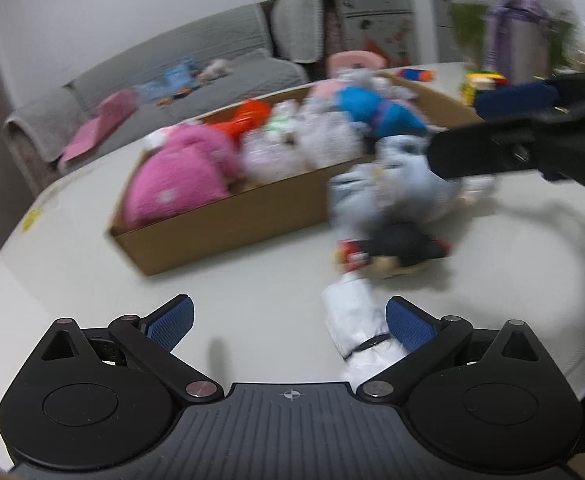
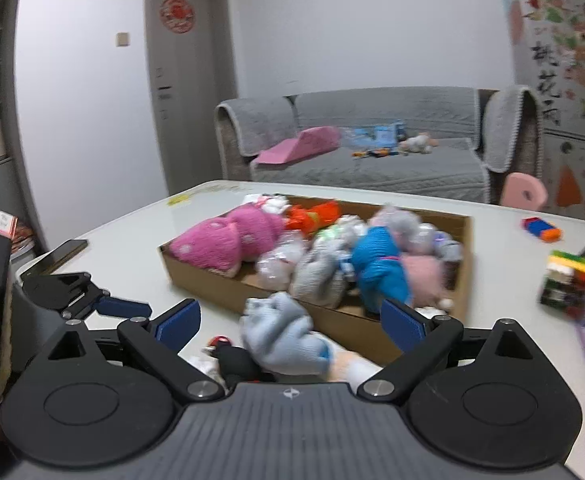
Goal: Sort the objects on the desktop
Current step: 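Move both tools back to the remaining items beside the tray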
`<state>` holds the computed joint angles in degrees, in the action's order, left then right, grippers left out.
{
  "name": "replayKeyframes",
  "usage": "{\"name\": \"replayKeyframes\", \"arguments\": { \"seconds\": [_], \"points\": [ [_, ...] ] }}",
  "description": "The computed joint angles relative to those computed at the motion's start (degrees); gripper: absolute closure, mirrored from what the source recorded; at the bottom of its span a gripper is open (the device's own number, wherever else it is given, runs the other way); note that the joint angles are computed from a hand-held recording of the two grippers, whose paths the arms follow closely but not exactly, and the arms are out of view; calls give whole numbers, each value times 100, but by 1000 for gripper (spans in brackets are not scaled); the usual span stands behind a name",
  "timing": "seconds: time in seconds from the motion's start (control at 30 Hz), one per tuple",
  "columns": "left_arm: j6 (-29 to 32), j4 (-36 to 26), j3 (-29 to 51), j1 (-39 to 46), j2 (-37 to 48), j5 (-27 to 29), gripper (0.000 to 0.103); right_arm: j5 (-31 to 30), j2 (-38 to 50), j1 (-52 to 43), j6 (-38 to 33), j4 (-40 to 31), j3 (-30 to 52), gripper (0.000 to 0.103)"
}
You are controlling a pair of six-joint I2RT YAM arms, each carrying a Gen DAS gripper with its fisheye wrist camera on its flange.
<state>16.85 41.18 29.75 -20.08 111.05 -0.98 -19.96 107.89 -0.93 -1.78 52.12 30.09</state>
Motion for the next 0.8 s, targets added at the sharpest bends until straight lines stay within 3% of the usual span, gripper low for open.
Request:
{"name": "replayKeyframes", "arguments": {
  "seconds": [0.2, 0.37, 0.43, 0.53, 0.8],
  "points": [
    [-102, 90, 22, 606, 10, -168, 0, 79, 438, 318, 241, -389, 561, 9],
    [-98, 310, -42, 794, 43, -299, 0, 217, 500, 470, 286, -840, 768, 19],
    [-132, 322, -63, 811, 27, -326, 0, 211, 347, 433, 219, -975, 641, 37],
    [-204, 190, 10, 842, 18, -319, 0, 170, 106, 275, 93, -1202, 331, 45],
    [-299, 142, 106, 801, 77, -291, 0, 277, -163, -194, 174, -541, -535, 39]
  ]
}}
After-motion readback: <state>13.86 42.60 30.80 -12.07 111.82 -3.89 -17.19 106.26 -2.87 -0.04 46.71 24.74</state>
